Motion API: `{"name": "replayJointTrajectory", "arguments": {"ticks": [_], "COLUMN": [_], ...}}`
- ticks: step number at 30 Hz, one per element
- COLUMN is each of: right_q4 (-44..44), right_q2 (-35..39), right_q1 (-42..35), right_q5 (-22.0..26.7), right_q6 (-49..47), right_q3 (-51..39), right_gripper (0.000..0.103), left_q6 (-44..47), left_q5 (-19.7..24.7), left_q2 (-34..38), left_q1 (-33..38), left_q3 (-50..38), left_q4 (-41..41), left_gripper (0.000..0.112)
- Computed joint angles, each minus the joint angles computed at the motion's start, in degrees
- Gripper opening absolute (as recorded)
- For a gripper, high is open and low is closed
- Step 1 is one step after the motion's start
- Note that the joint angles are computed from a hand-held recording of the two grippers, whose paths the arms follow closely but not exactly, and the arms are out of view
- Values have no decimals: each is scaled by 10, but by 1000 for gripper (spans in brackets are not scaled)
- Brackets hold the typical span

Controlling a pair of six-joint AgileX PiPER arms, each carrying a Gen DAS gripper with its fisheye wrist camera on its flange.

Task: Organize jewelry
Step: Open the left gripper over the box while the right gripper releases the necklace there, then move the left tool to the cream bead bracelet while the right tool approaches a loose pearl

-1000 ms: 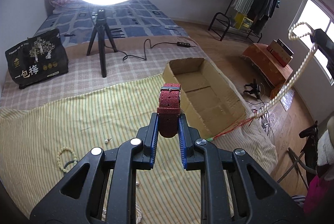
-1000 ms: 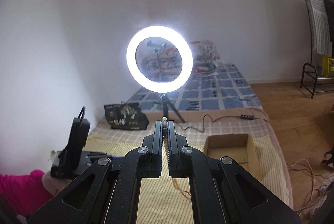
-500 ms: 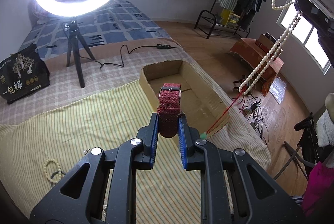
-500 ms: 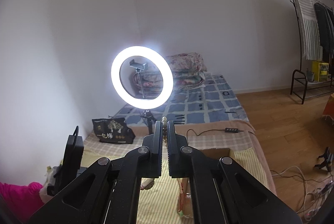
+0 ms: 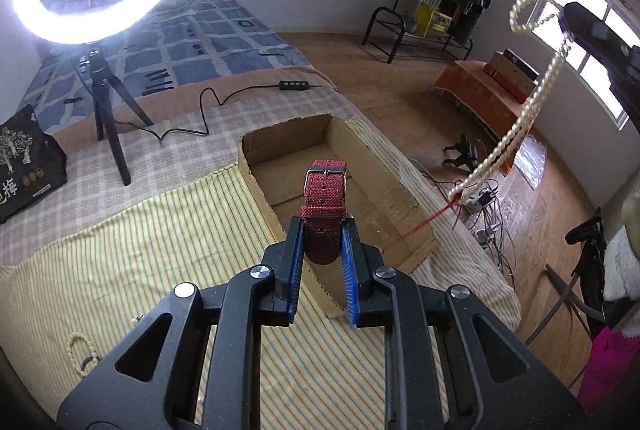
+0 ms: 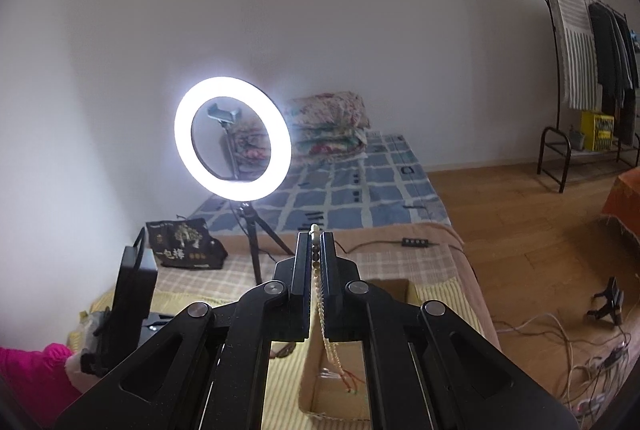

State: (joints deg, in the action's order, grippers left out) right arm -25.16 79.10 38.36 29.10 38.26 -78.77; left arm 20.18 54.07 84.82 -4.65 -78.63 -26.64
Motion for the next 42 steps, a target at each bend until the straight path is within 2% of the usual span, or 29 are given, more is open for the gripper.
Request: {"name": "replayJointTrajectory", "arguments": {"ticks": [10, 14, 15, 16, 17, 18, 19, 20, 21, 26, 29, 34, 39, 42], "right_q4": [164, 204, 208, 206, 205, 216, 223, 221, 205, 162, 149, 106, 44, 6], "right_q2": [41, 65, 70, 74, 74, 76, 76, 77, 75, 65, 63, 59, 44, 39], "right_q1": [-76, -97, -100, -103, -103, -108, -112, -115, -114, -105, -97, -68, -26, 4], "right_q5": [-11, -5, -2, 0, 4, 7, 8, 7, 5, 17, 24, 41, 57, 65], "right_q6": [-142, -175, -177, -171, -165, -170, -171, -167, -148, -97, -83, -41, 32, 73], "right_q3": [47, 57, 58, 59, 61, 62, 64, 65, 69, 71, 69, 68, 77, 80], "right_gripper": [2, 3, 3, 3, 7, 18, 25, 39, 46, 48, 54, 54, 62, 62], "left_q6": [-55, -65, -64, -63, -65, -65, -64, -63, -62, -52, -41, -24, 9, 57], "left_q5": [-33, -45, -46, -47, -50, -56, -57, -58, -57, -53, -48, -34, -6, 16], "left_q2": [89, 104, 105, 104, 101, 95, 92, 87, 86, 57, 34, -5, -50, -84], "left_q1": [-35, -44, -45, -45, -46, -47, -47, -45, -43, -22, -3, 29, 83, 142], "left_q3": [-48, -53, -53, -53, -50, -44, -42, -38, -37, -18, -2, 19, 33, 45], "left_q4": [45, 59, 60, 62, 66, 71, 74, 76, 76, 74, 67, 63, 42, 12], "left_gripper": [17, 17, 20, 32, 39, 42, 42, 42, 42, 42, 42, 42, 42, 42]}}
